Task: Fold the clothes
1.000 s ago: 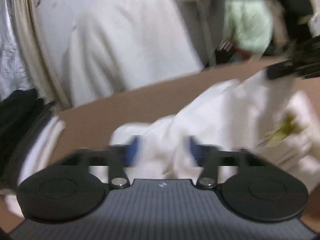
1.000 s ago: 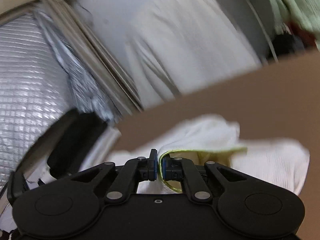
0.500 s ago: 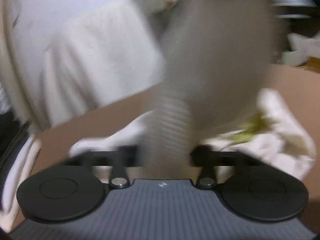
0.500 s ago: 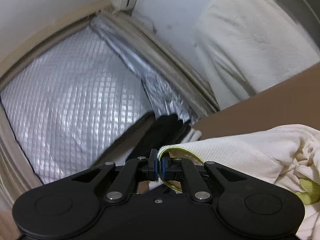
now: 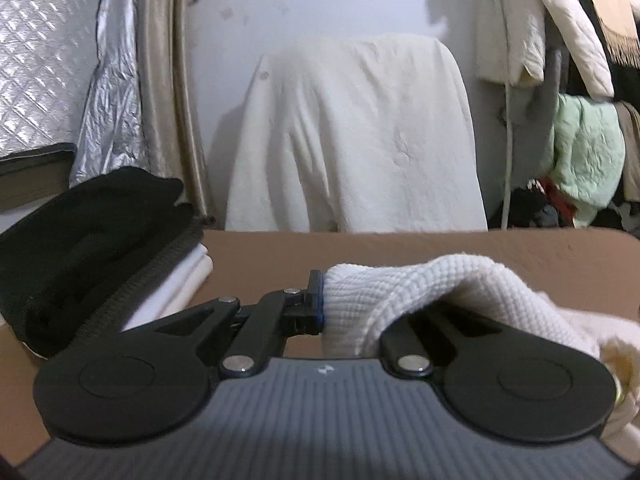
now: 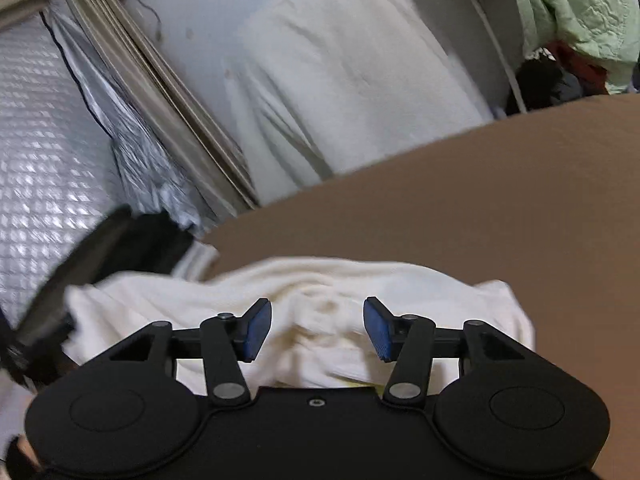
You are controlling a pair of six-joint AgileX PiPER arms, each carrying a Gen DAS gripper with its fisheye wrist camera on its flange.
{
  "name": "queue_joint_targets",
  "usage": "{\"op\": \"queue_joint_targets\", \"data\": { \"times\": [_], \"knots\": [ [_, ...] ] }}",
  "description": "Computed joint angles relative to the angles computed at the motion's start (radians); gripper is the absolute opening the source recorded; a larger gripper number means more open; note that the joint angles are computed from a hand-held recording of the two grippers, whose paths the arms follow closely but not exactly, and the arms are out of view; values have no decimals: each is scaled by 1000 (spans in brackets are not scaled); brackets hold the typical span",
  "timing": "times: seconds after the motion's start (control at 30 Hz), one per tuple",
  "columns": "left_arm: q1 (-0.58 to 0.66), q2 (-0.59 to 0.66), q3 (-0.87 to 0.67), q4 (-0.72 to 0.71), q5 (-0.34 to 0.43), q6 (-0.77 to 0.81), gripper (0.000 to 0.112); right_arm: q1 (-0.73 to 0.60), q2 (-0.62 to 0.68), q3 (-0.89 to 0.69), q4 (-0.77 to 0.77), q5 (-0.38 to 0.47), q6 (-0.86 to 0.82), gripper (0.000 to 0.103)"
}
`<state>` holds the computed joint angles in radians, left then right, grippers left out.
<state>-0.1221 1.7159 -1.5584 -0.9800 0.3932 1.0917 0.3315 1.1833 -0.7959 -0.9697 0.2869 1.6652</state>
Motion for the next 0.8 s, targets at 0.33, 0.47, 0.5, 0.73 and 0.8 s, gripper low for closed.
{"op": "queue_joint_targets", "data": {
  "times": [0.33, 0.47, 0.5, 0.73, 0.8],
  "knots": [
    [70, -104, 56, -220, 134, 215, 4, 185, 189, -159, -4, 306, -395, 63],
    [61, -131, 101, -294, 117, 350, 4, 207, 309, -215, -141, 379, -364, 73],
    [54, -133, 114, -305, 103, 374, 4, 209, 334, -222, -191, 397, -322, 78],
    [54, -103, 66, -168, 134, 192, 4, 152, 382, -228, -247, 274, -231, 18],
    [73, -125, 103, -260, 149, 283, 4, 155, 371, -254, -161, 306, -289, 6]
  ]
}}
